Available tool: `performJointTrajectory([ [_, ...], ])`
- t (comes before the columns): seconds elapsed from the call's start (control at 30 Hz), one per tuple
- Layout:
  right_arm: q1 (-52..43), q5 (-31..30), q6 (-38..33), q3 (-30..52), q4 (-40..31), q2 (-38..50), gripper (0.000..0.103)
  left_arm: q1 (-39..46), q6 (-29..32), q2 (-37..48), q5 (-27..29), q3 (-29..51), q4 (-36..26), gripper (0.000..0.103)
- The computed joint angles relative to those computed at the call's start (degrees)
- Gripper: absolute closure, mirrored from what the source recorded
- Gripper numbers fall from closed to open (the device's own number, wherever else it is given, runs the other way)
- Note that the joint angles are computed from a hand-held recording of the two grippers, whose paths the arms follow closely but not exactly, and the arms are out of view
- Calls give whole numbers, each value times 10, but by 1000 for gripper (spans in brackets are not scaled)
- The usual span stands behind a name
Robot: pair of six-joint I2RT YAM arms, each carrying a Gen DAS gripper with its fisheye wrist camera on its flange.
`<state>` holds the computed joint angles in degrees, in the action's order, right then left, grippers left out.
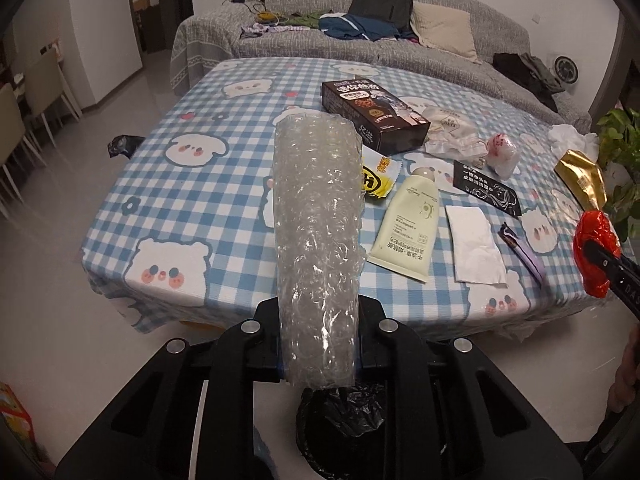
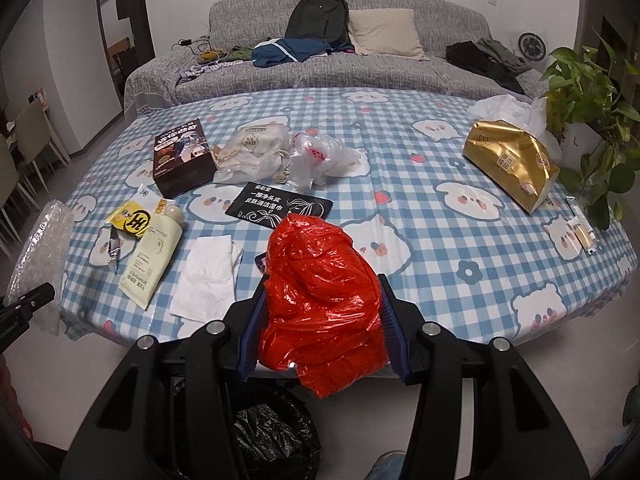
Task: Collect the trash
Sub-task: 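Lift both held items and carry them toward the black trash bin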
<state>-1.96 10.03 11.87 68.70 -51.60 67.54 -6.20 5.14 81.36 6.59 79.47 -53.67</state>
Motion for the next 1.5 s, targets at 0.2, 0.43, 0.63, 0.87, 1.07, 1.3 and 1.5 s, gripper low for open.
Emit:
performJointTrajectory([
  [0.2,57,35,34,5,-50,-53,55,9,16,-67,11,-12,-32,82],
  [0.43,142,83,96,18,-126,-106,55,42,31,-128,36,-34,-75,82],
  [0.63,242,144,171,44,-189,-130,55,50,35,-174,52,-37,-111,82],
  [0.87,374,215,283,52,-255,-140,55,74,50,-222,71,-61,-137,82],
  [1.07,473,253,386,21,-289,-143,55,107,73,-260,92,-106,-144,82],
  [1.3,538,273,456,-9,-298,-137,55,142,102,-286,111,-154,-137,82],
  [1.5,559,269,487,-51,-278,-134,55,136,103,-300,106,-207,-112,82],
])
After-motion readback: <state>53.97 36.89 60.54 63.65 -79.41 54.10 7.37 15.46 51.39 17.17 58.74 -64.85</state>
